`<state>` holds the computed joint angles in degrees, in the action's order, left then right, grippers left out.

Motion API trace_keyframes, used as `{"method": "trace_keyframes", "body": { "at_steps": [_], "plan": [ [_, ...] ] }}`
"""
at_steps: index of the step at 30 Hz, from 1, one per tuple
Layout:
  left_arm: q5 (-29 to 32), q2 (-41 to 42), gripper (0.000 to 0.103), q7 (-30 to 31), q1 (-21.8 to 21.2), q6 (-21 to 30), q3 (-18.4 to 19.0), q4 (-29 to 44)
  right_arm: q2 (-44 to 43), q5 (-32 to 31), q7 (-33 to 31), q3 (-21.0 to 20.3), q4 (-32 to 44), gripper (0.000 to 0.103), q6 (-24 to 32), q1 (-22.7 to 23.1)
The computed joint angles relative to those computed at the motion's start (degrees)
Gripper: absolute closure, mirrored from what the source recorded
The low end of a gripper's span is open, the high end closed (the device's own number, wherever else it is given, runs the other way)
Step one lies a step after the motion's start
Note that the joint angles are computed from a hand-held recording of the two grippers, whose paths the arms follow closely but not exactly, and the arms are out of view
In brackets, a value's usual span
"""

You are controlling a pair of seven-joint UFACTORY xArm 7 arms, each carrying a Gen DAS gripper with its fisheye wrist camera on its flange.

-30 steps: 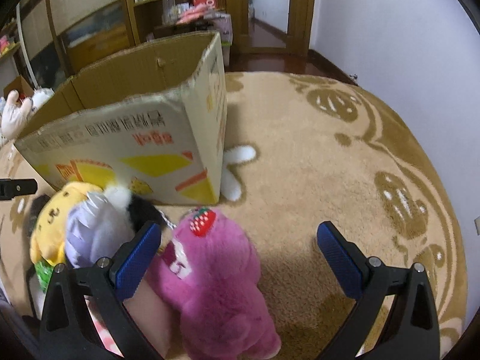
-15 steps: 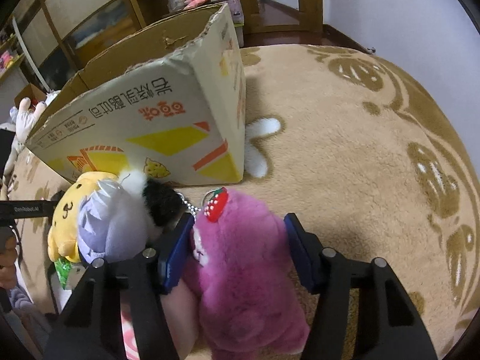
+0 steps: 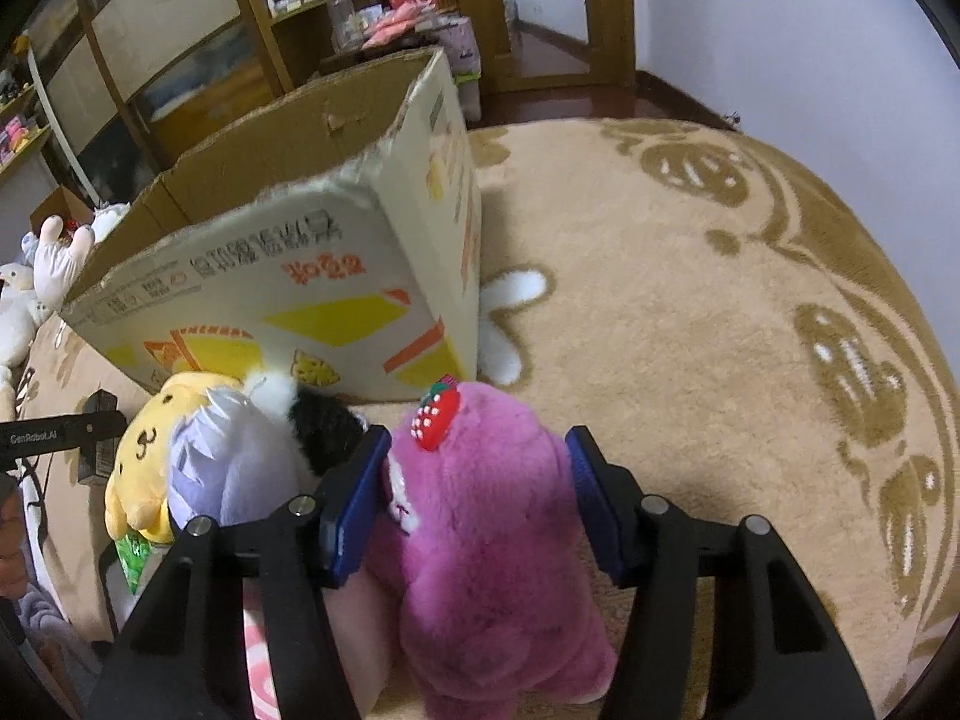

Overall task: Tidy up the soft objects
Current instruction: 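Lift the black tissue pack with the left tool while the right tool carries the pink bear over the box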

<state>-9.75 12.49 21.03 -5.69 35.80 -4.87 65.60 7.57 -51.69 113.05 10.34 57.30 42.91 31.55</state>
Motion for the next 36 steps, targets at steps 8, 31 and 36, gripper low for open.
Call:
{"method": "trace_keyframes", "body": {
  "at_steps": [8,31,36],
  "plan": [
    [0.14,-7.34,0.054,1.10,-0.73,-7.74,-0.02,-7.09,-4.24,-4.65,5.57,1.87,-1.03,0.040,5.99,0.61],
    [-49.63,-21.78,0.054,48.84,-10.18,-17.35,4.59,-9.96,-4.98,-18.57,2.04,6.47,9.45,0.040,21.09,4.42],
    [-51.31,-21.92,0.054,51.17,-11.86,-18.01,3.93,-7.80,-3.14,-20.33,-1.96,5.14,12.75,0.040,20.96,4.60]
  ]
}}
